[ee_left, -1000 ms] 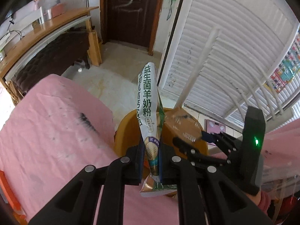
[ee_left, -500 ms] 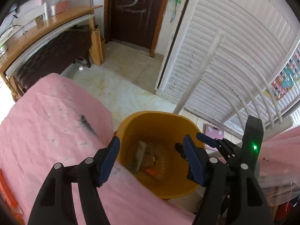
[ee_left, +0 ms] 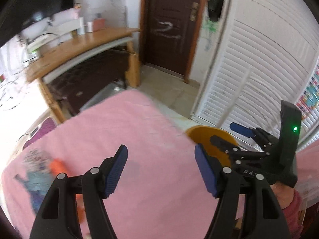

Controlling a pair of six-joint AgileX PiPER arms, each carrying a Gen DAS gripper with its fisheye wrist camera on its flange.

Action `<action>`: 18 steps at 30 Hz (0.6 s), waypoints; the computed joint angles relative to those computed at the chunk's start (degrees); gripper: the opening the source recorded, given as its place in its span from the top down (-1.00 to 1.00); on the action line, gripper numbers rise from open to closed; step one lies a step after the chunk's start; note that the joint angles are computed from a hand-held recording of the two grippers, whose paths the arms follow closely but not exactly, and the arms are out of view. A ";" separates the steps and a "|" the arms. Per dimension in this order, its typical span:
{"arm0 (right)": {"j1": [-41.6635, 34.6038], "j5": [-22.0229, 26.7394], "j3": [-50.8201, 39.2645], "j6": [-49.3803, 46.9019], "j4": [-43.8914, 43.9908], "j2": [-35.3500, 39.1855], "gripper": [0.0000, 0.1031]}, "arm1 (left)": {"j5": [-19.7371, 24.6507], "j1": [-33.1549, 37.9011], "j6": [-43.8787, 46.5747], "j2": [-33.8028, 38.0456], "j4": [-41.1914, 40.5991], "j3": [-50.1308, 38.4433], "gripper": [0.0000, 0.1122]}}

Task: Collect trash
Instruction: 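Move both open tools back over the table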

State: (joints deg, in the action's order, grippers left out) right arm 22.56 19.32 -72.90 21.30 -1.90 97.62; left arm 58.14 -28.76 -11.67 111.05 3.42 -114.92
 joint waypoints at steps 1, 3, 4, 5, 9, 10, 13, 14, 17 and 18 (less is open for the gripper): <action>1.80 1.04 -2.47 0.68 -0.85 0.98 -0.56 | -0.29 1.07 -0.14 -1.62 0.44 1.83 -0.17; 4.06 2.75 -6.15 -0.15 -0.38 2.36 -0.56 | -1.12 3.95 0.05 -5.06 0.77 5.68 -0.17; 5.46 3.60 -8.36 -0.75 0.14 3.34 -0.56 | -1.52 5.44 0.27 -6.59 0.68 7.51 -0.17; 6.83 4.68 -10.74 -1.05 0.36 4.51 -0.56 | -1.59 7.10 0.60 -7.65 0.17 8.64 -0.17; 11.35 9.30 -19.30 -0.76 -0.54 9.07 -0.56 | -2.77 14.23 3.23 -12.55 -2.10 15.01 -0.17; 12.36 10.84 -22.06 -1.38 -0.02 10.63 -0.56 | -2.92 16.07 4.40 -13.63 -2.80 16.45 -0.17; 14.88 14.64 -28.90 -1.89 0.22 14.46 -0.56 | -2.85 21.86 8.41 -15.84 -5.90 19.70 -0.17; 15.60 15.81 -31.24 -2.15 0.55 15.80 -0.56 | -3.11 23.27 9.41 -16.48 -6.66 20.92 -0.17; 16.80 19.14 -38.71 -2.85 2.91 20.28 -0.56 | -4.13 27.80 12.47 -18.49 -8.57 24.86 -0.17; 16.92 20.39 -41.47 -3.41 4.02 21.91 -0.56 | -4.39 29.31 13.49 -18.86 -9.07 26.09 -0.17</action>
